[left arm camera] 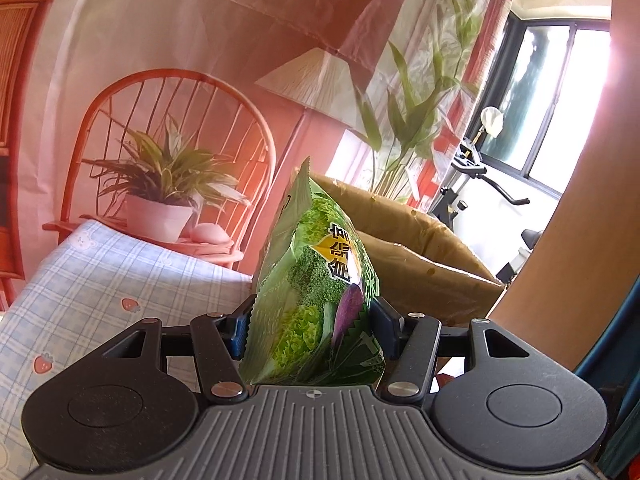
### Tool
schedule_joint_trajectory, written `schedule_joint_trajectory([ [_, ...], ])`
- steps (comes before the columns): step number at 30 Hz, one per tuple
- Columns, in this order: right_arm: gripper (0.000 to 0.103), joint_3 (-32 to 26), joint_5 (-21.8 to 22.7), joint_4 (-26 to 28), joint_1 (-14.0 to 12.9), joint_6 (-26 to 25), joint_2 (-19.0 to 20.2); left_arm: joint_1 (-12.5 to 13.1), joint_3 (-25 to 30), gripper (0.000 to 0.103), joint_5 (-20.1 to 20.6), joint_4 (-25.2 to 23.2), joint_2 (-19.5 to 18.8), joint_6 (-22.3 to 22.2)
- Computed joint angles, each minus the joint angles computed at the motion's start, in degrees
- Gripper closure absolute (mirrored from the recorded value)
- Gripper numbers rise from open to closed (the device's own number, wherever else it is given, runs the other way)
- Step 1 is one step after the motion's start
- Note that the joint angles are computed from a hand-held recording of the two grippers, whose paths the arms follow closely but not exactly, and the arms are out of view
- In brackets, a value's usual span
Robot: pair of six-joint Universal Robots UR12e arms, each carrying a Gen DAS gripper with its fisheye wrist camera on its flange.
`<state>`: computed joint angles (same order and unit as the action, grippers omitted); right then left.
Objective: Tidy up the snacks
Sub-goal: 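Lift both held bags and carry them over the cardboard box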
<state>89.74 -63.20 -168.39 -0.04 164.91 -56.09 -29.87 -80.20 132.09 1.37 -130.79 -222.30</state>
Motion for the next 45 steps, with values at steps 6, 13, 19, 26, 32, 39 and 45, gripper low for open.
schedule_joint_trajectory([
  [6,0.027,-0.7,3.2,-2.9,-0.5,1.6,-0.2,0.5,1.8,0.042,-2.2,2.6,0.1,5.2],
  [13,0.027,-4.7,9.6,-10.7,-0.9,4.9,0.4,1.0,6.9,0.041,-3.2,5.9,-1.4,11.7],
  [19,0.027,-8.7,12.9,-13.8,-0.7,6.2,1.4,1.3,11.4,0.041,-4.0,8.8,-3.1,16.8],
  [26,0.028,-15.6,13.7,-13.1,0.3,8.0,4.4,2.7,19.1,0.041,-3.4,6.9,-6.4,21.2],
  [32,0.029,-23.1,11.9,-10.2,2.0,7.9,8.8,4.3,25.5,0.041,-3.1,-0.8,-9.7,22.0],
  [39,0.029,-29.8,9.7,-3.8,3.6,6.6,13.0,6.2,28.3,0.041,-6.1,-9.6,-11.3,19.7],
  [45,0.029,-31.8,7.9,0.2,4.3,6.7,14.6,7.2,28.1,0.041,-8.8,-15.0,-11.6,17.4],
])
